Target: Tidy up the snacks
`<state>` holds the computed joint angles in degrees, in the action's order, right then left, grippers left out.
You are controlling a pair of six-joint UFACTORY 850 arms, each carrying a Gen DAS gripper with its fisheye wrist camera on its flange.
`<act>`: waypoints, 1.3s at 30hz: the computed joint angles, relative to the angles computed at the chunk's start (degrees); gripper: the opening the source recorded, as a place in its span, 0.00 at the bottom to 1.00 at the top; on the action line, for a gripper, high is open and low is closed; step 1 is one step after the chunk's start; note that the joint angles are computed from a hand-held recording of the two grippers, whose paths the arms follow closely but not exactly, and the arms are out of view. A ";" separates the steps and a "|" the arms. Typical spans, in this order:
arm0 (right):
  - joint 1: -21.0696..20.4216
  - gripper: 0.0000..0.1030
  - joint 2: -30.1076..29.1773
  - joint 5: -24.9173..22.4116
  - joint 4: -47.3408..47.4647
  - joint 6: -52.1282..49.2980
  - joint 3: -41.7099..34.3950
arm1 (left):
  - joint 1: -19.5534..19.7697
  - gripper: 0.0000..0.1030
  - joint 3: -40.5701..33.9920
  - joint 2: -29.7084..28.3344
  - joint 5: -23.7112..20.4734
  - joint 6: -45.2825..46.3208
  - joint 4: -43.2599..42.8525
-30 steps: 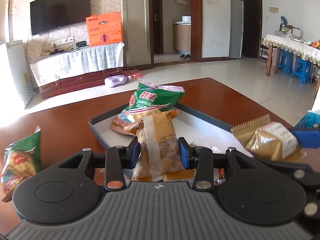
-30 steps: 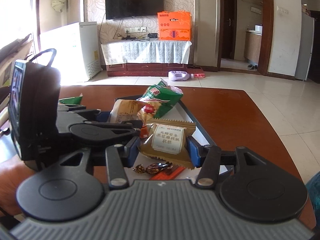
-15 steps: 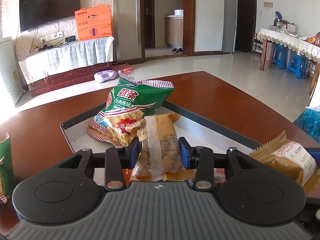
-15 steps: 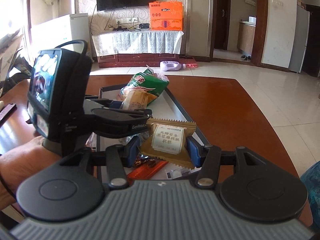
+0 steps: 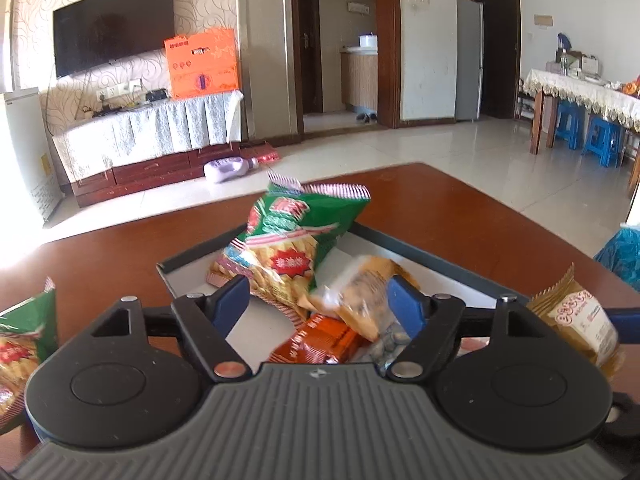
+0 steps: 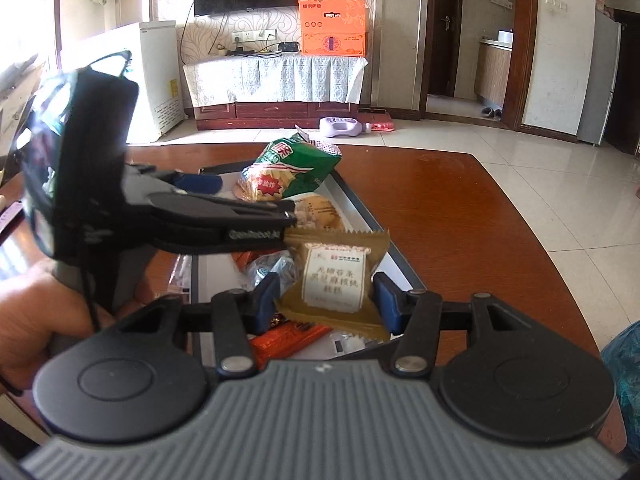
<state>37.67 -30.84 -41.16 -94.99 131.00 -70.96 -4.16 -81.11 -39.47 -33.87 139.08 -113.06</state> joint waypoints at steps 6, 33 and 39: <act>-0.53 0.53 -0.68 -0.09 -0.73 2.25 -0.62 | 2.82 0.84 0.83 1.64 -3.23 -0.14 0.05; 1.21 0.76 -4.51 -4.45 -6.56 14.06 -6.35 | 16.06 0.86 -7.36 0.81 1.93 -10.30 1.93; 1.39 0.76 -8.05 4.16 -14.33 12.68 -11.99 | 19.81 0.86 -12.70 -2.32 6.00 -14.17 5.58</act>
